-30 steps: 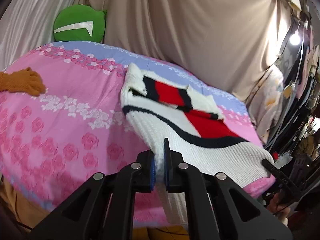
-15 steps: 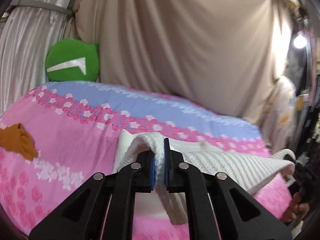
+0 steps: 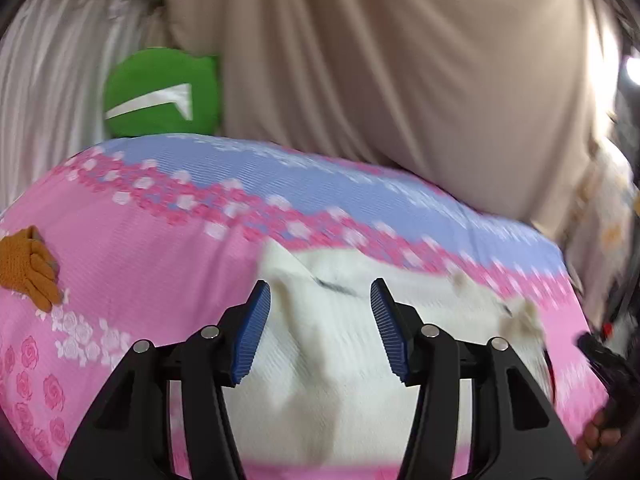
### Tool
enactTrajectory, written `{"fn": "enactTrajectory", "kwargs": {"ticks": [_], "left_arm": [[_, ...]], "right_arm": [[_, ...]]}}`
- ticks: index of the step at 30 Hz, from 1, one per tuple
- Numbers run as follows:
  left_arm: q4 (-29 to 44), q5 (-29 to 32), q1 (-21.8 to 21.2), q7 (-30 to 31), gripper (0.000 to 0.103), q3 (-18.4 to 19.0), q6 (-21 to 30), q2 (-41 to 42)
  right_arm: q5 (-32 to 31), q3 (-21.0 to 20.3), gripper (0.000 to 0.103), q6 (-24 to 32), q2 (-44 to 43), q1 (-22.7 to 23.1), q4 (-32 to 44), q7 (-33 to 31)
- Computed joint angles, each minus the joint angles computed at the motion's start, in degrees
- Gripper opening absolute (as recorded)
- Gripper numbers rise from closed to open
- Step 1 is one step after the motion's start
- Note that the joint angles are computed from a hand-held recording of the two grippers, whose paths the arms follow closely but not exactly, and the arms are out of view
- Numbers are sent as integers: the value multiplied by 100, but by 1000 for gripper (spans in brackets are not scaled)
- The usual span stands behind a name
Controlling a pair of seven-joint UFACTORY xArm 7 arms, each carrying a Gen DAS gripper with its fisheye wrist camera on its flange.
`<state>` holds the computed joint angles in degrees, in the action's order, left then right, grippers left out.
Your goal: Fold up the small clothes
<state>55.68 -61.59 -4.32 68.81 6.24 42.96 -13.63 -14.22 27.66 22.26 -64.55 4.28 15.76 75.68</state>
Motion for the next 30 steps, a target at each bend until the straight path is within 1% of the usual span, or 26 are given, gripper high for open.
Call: {"fn": "enactTrajectory", "kwargs": {"ticks": [1, 3, 4, 6, 8, 9, 10, 11, 12, 13, 14, 15, 16, 17, 18, 19, 20, 21, 22, 23, 24, 26, 27, 28, 29, 30], "left_arm": [[-176, 130, 8, 120, 51, 26, 219, -186], [-548, 609, -40, 246, 50, -22, 621, -450], [-637, 771, -88, 204, 50, -92, 612, -449], [-651, 1338, -215, -42, 50, -380, 412, -130], [-428, 1705, -295, -459, 49, -547, 221, 319], [-254, 1796, -333, -556, 50, -590, 168, 537], [-46, 1718, -372, -553, 51, -614, 113, 735], [188, 1667, -398, -701, 49, -686, -139, 924], [426, 1669, -411, -868, 49, -752, -348, 1092], [819, 1537, -427, -969, 50, -811, -576, 1374], [1095, 1425, -395, -1092, 50, -853, -781, 1546], [1355, 1437, -364, -1368, 50, -923, -1093, 1751], [1661, 1688, -350, -1883, 50, -938, -1257, 1949], [1984, 1745, -444, -2223, 50, -713, -1181, 2130], [2112, 1705, -309, -2322, 50, -728, -1018, 2151], [2105, 1555, 55, -2182, 50, -983, -895, 2085], [1926, 1328, 196, -1895, 51, -998, -894, 1902], [1662, 1172, 268, -1657, 57, -981, -995, 1696], [1354, 1041, 324, -1418, 61, -926, -1046, 1480], [1055, 978, 380, -1227, 64, -825, -953, 1298], [799, 959, 419, -1113, 64, -718, -804, 1142], [415, 1088, 531, -1171, 64, -480, -417, 1004], [293, 1142, 574, -1263, 64, -403, -302, 985], [151, 1235, 638, -1365, 64, -322, -165, 961], [54, 1291, 674, -1402, 64, -278, -94, 934], [-14, 1324, 692, -1409, 62, -254, -34, 933]], "right_arm": [[32, 23, 34, -130, 280, 145, 64, -69], [54, 24, 34, -596, 1210, 345, 324, -314], [-2, 8, 34, -773, 1736, 354, 517, -524], [-159, -25, 34, -763, 2455, 213, 875, -883], [-222, -402, 34, -870, 3052, 193, 1097, -1339], [-264, -526, 34, -815, 3265, 94, 1228, -1501], [-332, -695, 34, -687, 3486, -47, 1408, -1708], [-429, -722, 31, -680, 3598, -233, 1488, -1738], [-647, -666, 30, -594, 3592, -659, 1607, -1584], [-800, -606, 30, -617, 3506, -950, 1616, -1369], [-979, -519, 30, -739, 3286, -1423, 1561, -960], [-1071, -412, 30, -716, 3027, -1776, 1505, -614], [-1097, -379, 34, -616, 2754, -1949, 1440, -410], [-1086, -435, 34, -559, 2385, -1954, 1297, -319], [-1059, -493, 34, -568, 2069, -1847, 1126, -330], [-991, -501, 37, -476, 1708, -1666, 941, -355], [-879, -441, 45, -256, 1225, -1396, 669, -339], [-736, -282, 49, 61, 797, -1121, 428, -240], [-644, -197, 53, 288, 585, -963, 318, -184], [-510, -8, 55, 622, 342, -730, 170, -23], [-337, 99, 55, 1133, -11, -356, -3, 114], [-2, 373, 56, 2065, -421, 291, -191, 540], [80, 431, 56, 2314, -489, 522, -239, 708], [146, 426, 57, 2411, -498, 706, -289, 850], [241, 341, 57, 2278, -514, 946, -425, 986], [209, 252, 57, 1915, -405, 985, -565, 1077]]}}
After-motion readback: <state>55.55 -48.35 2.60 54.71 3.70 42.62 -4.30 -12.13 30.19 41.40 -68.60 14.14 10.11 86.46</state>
